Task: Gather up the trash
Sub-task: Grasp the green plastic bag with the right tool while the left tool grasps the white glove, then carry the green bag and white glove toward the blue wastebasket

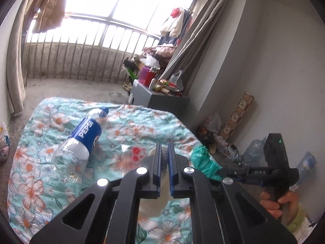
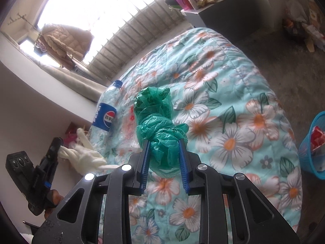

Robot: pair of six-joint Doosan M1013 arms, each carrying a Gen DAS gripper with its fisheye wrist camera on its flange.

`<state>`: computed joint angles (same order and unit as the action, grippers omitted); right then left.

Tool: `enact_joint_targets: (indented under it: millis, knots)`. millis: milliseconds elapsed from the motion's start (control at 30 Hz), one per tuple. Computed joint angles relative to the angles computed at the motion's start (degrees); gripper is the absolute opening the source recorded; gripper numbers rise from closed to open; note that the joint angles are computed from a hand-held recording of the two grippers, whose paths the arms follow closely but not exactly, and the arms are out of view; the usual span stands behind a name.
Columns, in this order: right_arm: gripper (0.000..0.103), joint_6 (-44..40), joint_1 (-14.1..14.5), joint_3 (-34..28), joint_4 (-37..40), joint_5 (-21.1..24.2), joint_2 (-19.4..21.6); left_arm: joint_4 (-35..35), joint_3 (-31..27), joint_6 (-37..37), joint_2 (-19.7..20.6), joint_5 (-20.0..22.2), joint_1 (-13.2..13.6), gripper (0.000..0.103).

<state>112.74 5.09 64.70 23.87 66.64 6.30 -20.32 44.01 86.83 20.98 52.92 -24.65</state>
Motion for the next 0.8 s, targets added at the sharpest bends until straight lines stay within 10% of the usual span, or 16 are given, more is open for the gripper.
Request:
enact_joint_targets:
  millis: [800]
  knots:
    - [0.024,4.9,-3.6,12.2,2.3,-13.1,-11.1,-7.9,-12.4,9.7,4.4,7.0,-3.6,0.005]
